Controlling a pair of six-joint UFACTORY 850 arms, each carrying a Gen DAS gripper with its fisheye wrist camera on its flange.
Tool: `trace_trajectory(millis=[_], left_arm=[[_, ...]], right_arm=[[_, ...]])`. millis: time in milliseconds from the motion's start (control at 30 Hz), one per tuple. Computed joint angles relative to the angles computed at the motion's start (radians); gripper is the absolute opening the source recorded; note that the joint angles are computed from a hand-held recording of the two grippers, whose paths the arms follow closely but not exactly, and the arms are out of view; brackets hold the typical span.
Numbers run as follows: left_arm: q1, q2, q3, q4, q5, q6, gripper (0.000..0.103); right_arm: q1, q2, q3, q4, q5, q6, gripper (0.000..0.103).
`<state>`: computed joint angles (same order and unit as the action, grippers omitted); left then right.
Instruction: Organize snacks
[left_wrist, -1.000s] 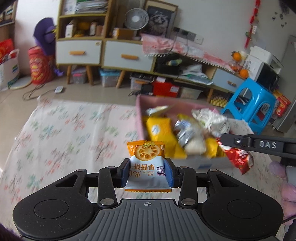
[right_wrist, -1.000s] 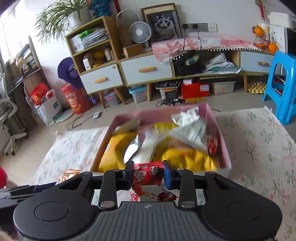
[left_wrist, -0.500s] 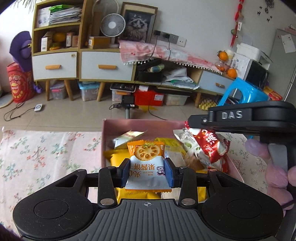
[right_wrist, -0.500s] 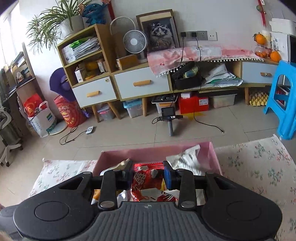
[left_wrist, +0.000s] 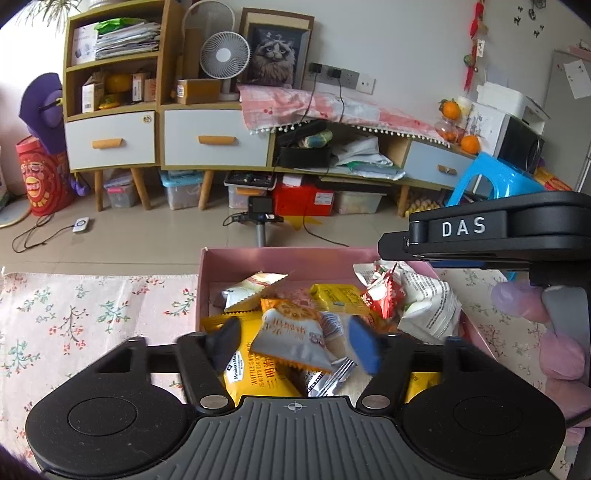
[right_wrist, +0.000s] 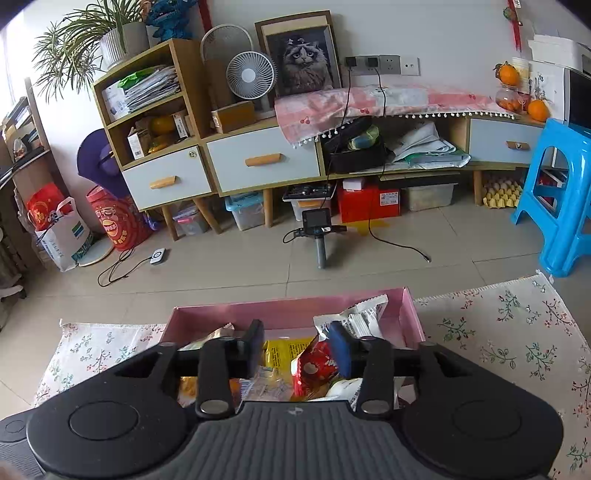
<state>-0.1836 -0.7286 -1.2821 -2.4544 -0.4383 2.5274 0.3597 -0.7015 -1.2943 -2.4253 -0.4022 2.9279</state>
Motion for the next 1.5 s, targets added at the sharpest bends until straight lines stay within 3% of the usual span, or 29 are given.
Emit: trace_trajectory(millis=[233, 500, 1000, 1300, 1500], left_arm=[[0.011, 0.032, 0.034, 0.021, -0.009, -0.015, 0.080], [0.023, 0.085, 0.110, -0.010, 0.002, 0.020, 0.093], [0.059, 0.180, 0.271, -0.064, 0.059, 0.067, 0.097], [0.076, 0.232, 0.367, -0.156, 0.110, 0.124, 0.097], [0.082, 0.288, 0.424, -0.196, 0.120, 0.139, 0.097]], right_arm=[[0.011, 0.026, 0.024, -0.003, -0.007, 0.001, 0.063], [0.035, 0.070, 0.080, -0.001, -0.037, 0.009, 0.083], [0.079, 0.162, 0.253, 0.073, -0.099, 0.039, 0.091], [0.145, 0.202, 0.344, 0.223, -0.140, -0.065, 0.091], [0.188, 0.228, 0.407, 0.200, -0.170, -0.021, 0.091]])
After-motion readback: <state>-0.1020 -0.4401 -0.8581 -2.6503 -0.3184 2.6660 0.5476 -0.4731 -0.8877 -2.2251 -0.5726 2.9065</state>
